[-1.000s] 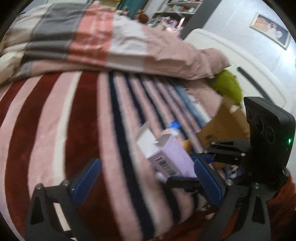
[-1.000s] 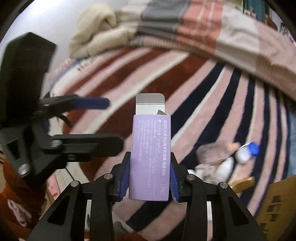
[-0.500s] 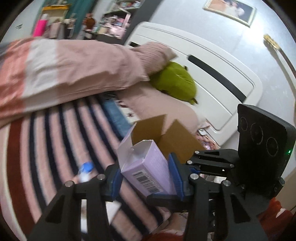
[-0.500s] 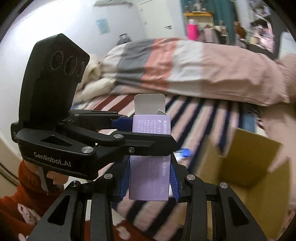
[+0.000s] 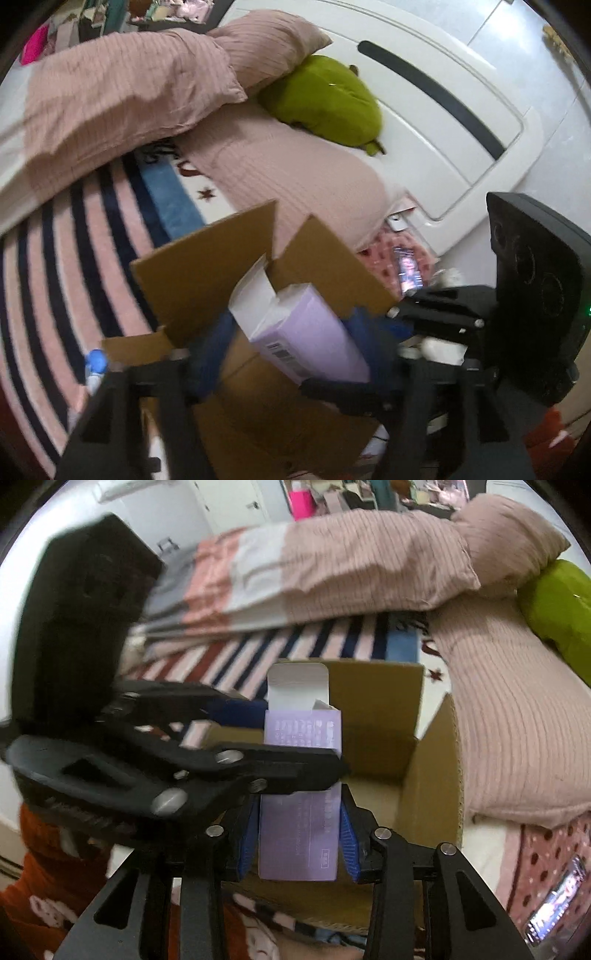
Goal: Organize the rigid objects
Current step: 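Carry the lavender box into the cardboard box and open the right gripper, then grasp the white AirPods case with the right gripper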
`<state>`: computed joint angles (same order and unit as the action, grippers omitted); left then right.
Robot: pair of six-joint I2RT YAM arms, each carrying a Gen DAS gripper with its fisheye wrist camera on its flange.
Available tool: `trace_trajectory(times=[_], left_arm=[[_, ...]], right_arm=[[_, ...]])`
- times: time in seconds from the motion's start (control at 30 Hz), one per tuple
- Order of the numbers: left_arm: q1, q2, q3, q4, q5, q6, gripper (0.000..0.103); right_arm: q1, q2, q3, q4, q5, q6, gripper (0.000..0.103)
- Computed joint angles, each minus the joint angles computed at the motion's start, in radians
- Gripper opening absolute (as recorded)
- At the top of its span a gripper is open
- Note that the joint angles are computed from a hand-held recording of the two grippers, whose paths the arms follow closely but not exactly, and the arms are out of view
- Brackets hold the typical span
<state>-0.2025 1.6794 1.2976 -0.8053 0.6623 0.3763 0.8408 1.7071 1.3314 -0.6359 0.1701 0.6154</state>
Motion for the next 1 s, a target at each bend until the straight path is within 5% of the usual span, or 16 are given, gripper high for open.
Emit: trace_trajectory(times=[0.07, 0.4, 0.7, 1.0], left_arm=[[0.031, -0.028, -0.013, 0.002, 0.001, 0.023, 0.082], [0.444, -0.206, -0.104, 0.003, 0.03, 0.199, 0.087], [0.838, -0.107, -0.207, 0.123, 0.087, 0.411, 0.088], [0.995, 0.137, -0.241, 0.201, 0.087, 0.558, 0.088]], right_arm=[[0.022, 0.003, 0.005, -0.017, 0.058, 0.002, 0.061], [0.199, 0.086, 0.193, 0.078, 0.127, -0.101, 0.061], [0.286, 0.524, 0.593, 0.101, -0.074, -0.194, 0.061], [0.257, 1.003, 1.116, -0.205, -0.106, -0.2, 0.061]])
